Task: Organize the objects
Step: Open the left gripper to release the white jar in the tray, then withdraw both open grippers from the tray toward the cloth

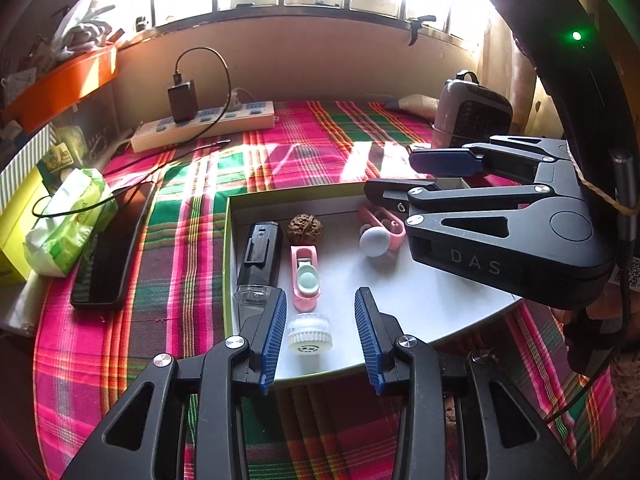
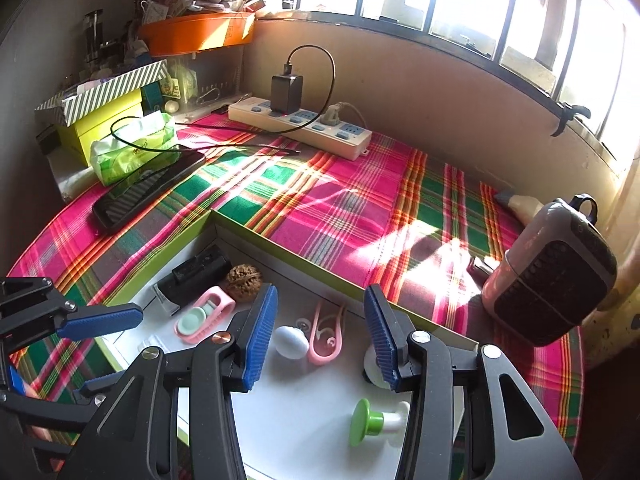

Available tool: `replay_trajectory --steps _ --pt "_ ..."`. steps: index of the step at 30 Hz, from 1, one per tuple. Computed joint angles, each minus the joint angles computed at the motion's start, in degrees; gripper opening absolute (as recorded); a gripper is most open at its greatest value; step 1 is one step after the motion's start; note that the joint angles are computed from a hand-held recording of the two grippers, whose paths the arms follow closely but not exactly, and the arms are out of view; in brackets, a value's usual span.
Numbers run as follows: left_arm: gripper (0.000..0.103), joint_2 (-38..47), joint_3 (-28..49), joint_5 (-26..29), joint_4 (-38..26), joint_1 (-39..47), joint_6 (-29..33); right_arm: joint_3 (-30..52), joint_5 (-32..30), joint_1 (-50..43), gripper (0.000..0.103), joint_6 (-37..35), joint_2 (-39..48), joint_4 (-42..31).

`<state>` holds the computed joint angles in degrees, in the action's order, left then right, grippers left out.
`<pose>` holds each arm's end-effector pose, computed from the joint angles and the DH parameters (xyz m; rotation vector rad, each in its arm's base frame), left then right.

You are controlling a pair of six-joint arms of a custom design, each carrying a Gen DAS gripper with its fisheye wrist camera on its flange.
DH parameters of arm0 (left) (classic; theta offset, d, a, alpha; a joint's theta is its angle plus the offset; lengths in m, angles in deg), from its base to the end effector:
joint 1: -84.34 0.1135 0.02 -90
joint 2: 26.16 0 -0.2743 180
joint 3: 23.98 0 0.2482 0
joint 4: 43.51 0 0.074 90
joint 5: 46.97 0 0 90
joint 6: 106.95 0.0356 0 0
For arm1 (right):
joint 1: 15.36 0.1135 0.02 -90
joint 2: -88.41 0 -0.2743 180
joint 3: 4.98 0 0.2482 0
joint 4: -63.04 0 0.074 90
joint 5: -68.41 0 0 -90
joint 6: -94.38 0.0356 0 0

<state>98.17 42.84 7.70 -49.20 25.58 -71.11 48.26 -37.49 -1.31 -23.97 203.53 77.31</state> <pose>0.2014 -0.2924 0.0387 -0.0849 2.3857 -0.0538 0.3143 0.0887 0.0630 -0.9757 2.1610 0.2138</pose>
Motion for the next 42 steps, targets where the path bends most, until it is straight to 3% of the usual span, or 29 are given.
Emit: replay_trajectory --steps 17,29,42 --pt "0.034 -1.1 1.9 -1.7 -3.0 -4.6 -1.5 -7.8 -7.0 -8.5 0.047 -0.8 -7.4 1.6" --pt "0.034 -0.1 1.1 -1.2 -1.3 -8.5 -4.8 -13.9 -13.1 -15.9 0.047 -2.8 -10.8 3.3" --pt "0.034 1.9 1.2 1.2 2.6 -10.4 -3.6 -18.8 -17.6 -21.9 0.047 -6.1 -8.4 6.1"
